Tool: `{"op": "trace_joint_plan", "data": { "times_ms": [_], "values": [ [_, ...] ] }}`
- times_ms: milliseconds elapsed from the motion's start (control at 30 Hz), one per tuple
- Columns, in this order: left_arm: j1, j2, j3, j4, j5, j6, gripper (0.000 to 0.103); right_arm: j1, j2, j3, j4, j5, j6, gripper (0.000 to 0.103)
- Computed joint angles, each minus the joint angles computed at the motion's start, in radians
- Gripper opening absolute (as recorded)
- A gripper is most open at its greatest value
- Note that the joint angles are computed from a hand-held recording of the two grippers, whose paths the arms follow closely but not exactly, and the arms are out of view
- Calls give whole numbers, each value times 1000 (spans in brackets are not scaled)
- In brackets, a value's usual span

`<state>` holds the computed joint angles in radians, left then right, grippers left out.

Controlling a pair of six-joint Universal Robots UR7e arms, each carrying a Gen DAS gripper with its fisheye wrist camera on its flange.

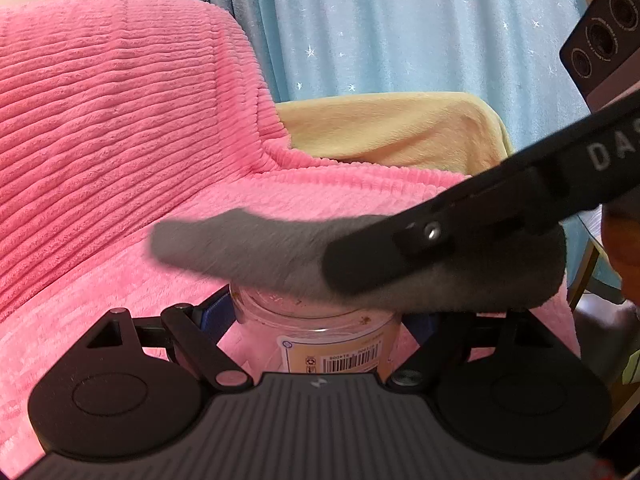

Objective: Clean container
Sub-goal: 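Wipe the jar side wall with the cloth in the right gripper, then rub the cloth back and forth over the jar side with the right gripper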

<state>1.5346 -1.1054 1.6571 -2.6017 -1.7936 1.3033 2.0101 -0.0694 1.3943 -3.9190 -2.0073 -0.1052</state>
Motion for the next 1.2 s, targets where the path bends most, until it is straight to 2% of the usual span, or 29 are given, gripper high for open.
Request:
{"op": "trace_joint_plan", "data": {
  "times_ms": [100,200,300,433,600,767,1000,1100,1200],
  "values": [
    [-1,0,4,-8,2,0,85,-11,9,-30,18,28,-5,8],
    [-1,-1,9,-16,2,2,85,-20,29,-79,18,14,-31,7],
    [-1,-2,11,-17,1,5,85,-10,64,-150,4,-77,-102,6],
    [-1,-1,9,-13,-1,4,85,-1,64,-151,-20,-151,-129,7],
    [-1,-4,9,-5,-2,4,85,-3,25,-63,-45,-124,-96,7],
    [-2,-1,2,0,0,-7,85,-13,-16,45,-70,-13,-62,8],
    [-2,0,1,-3,4,-11,85,-26,8,-13,-30,49,-53,8],
    [-1,-1,3,-5,3,-11,85,-24,31,-72,-15,19,-69,7],
    [-1,-2,5,-8,2,-10,85,-9,65,-147,-7,-68,-129,7]
  ]
}}
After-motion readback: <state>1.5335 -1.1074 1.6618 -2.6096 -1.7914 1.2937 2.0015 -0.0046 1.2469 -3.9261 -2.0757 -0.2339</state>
